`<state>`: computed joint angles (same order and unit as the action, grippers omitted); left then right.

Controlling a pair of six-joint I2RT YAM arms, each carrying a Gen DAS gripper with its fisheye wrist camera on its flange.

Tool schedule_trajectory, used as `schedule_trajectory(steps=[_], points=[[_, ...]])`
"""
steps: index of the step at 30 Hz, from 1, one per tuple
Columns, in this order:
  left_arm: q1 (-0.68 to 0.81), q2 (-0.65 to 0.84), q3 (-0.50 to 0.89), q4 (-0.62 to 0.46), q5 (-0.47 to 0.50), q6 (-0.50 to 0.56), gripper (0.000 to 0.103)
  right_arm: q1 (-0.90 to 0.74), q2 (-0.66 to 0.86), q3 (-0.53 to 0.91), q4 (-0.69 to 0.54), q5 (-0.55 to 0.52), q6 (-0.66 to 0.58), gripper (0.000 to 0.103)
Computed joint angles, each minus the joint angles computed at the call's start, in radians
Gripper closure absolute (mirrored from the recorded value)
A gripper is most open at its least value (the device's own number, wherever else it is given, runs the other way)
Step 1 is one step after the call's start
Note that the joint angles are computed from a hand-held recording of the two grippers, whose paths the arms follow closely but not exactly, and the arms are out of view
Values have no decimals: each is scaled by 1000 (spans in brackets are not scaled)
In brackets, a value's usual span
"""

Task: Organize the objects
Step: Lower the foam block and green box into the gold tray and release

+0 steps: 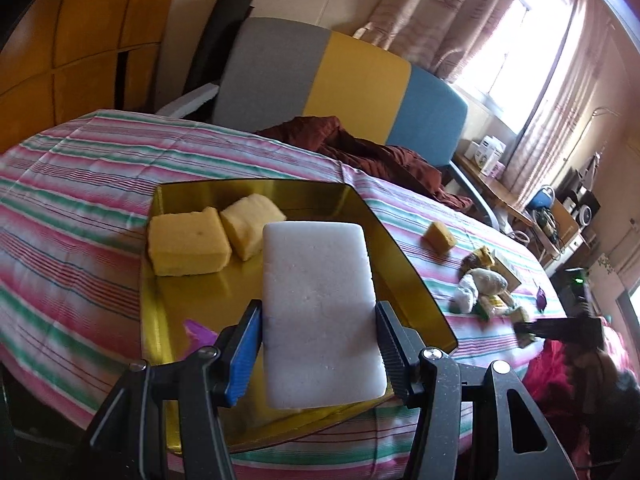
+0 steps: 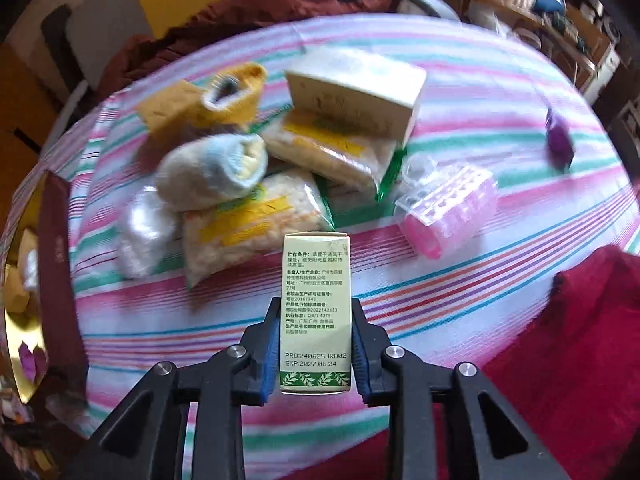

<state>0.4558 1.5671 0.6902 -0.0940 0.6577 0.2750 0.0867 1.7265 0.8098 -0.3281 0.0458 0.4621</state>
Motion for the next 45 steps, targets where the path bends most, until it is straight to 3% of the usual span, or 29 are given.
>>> schedule_trajectory(steps=[5, 8, 13, 16, 19, 21, 23, 26, 33, 38, 45], points=[[55, 34, 48, -3, -14, 4, 47, 77, -196, -66, 5, -33, -11, 74], [87, 80, 112, -20, -16, -17, 47, 181, -211, -7, -2, -37, -4, 74], [100, 159, 206, -77, -34, -26, 45, 360, -66, 190, 13, -65, -17, 74], [90, 192, 221, -42, -84, -44, 41, 443, 43, 309, 12, -80, -35, 74], [92, 225, 233, -10, -110, -76, 24, 517, 198, 484, -18, -99, -53, 73], [102, 227, 225, 15, -125, -102, 23, 554, 292, 585, -16, -125, -33, 72], [124, 219, 212, 23, -120, -111, 23, 577, 372, 669, -10, -169, -16, 52], [150, 186, 173, 25, -108, -69, 26, 607, 442, 744, -15, -196, 1, 49], [146, 120, 56, 43, -96, 18, 27, 633, 431, 666, -25, -191, -13, 49], [89, 77, -17, 119, -158, -31, 25, 643, 388, 572, 13, -131, -2, 25], [20, -27, -99, 195, -257, -65, 17, 678, 283, 441, 101, 46, -13, 19]])
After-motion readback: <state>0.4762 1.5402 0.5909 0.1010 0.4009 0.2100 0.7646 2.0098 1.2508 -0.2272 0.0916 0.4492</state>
